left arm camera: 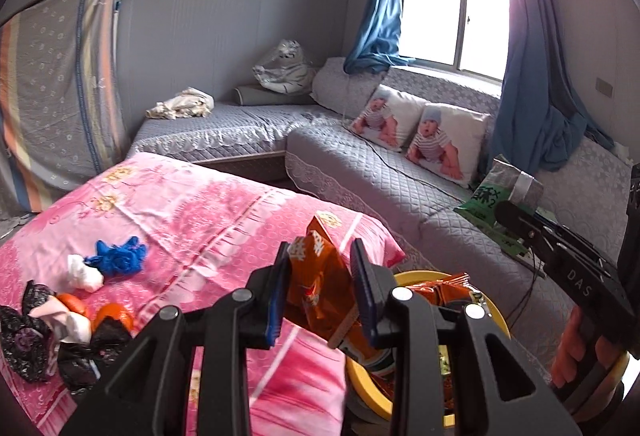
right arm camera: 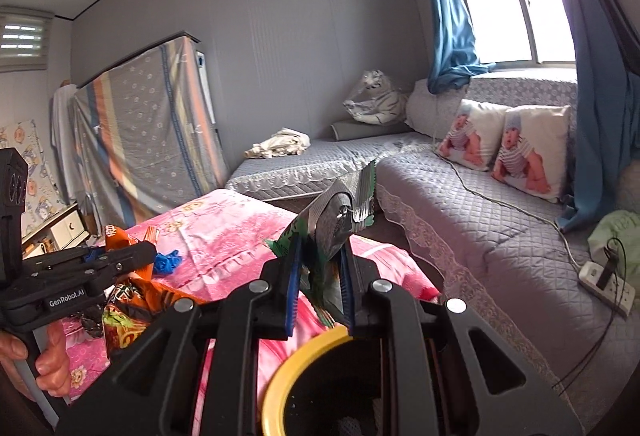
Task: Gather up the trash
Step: 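Carry the snack packet and chip bag over the yellow-rimmed bin, then open both tools to drop the bags into the bin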
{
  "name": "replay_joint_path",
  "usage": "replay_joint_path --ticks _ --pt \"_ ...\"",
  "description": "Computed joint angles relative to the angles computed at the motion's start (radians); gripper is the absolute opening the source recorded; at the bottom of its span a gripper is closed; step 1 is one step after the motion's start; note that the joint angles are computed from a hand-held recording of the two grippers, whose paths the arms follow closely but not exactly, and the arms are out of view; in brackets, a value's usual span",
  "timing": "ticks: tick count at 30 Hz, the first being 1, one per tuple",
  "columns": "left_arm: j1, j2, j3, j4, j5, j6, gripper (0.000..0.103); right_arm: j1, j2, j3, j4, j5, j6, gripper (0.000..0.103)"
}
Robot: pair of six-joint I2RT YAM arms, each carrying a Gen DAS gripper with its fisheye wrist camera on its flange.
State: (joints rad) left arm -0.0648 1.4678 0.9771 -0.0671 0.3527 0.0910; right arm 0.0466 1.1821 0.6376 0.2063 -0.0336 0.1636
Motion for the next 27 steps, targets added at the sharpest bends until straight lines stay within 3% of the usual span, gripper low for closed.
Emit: replay_joint_path --ticks 21,27 --pt "-0.209 0.295 0.075 0.021 -0.061 -0.013 0.029 -0.205 0.187 -0.048 0.001 -0.079 0.070 0.017" --pt "-0.220 0.346 0.106 0.008 -0.056 -0.034 0.035 -0.233 0.230 -0.035 -0.006 -0.116 0.076 0.019"
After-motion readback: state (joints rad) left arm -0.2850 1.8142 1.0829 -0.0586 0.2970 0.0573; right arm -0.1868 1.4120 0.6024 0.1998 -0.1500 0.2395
